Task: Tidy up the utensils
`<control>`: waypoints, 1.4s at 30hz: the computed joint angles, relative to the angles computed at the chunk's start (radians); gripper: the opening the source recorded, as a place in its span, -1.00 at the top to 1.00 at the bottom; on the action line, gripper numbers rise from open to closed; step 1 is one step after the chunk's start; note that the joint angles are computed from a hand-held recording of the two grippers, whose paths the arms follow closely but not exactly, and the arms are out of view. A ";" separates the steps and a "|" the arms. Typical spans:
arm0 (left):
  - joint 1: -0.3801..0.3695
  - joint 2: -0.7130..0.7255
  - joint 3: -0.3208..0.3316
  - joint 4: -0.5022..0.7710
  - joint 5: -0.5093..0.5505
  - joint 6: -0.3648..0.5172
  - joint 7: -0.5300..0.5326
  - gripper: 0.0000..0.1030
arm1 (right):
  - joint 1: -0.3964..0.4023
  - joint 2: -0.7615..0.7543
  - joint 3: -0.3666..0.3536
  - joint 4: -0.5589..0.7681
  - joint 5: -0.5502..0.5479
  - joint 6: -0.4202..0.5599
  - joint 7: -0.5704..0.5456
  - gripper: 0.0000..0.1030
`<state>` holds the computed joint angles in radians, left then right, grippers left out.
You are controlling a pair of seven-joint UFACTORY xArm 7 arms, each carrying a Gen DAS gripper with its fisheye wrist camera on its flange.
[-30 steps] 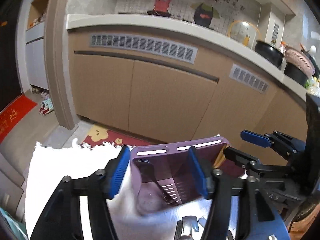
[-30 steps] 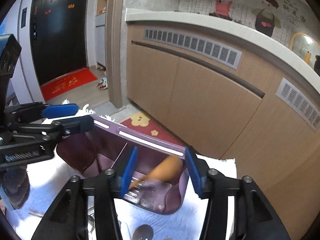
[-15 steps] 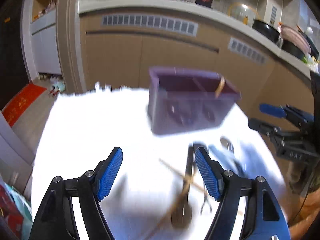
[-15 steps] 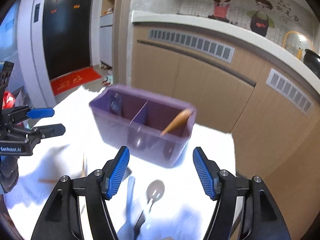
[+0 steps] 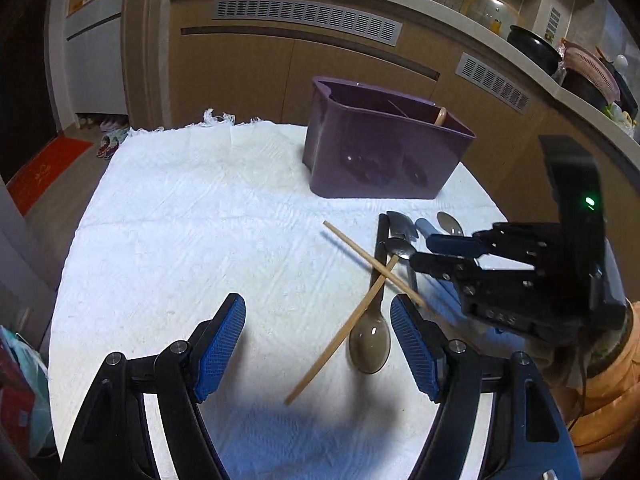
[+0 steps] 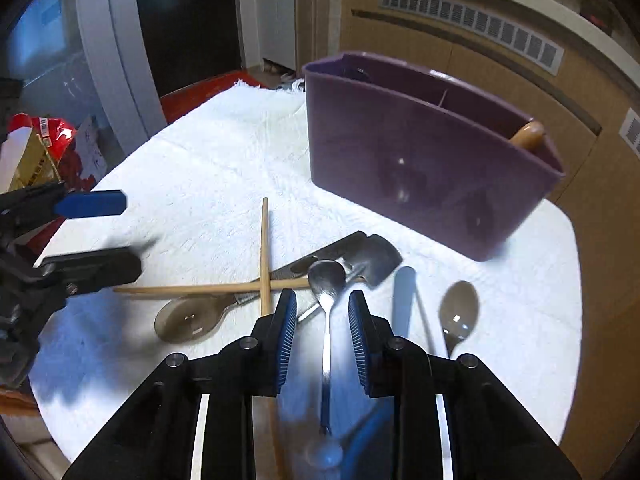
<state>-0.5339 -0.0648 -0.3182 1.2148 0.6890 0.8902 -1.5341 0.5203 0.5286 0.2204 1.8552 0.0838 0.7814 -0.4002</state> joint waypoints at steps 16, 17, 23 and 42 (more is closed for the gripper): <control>0.006 0.033 0.011 0.008 -0.042 -0.052 0.058 -0.41 | 0.000 0.015 -0.024 0.025 -0.031 0.011 0.054 0.53; 0.003 0.047 0.013 0.025 -0.039 -0.059 0.073 -0.41 | -0.012 -0.001 -0.026 0.008 -0.022 0.001 0.063 0.53; -0.043 0.198 0.055 0.218 0.009 -0.071 0.198 -0.16 | -0.088 -0.085 -0.039 -0.091 0.015 -0.075 0.099 0.53; -0.177 0.805 0.289 1.086 -0.278 0.381 0.637 0.15 | -0.225 -0.131 0.028 -0.215 0.250 -0.176 -0.018 0.53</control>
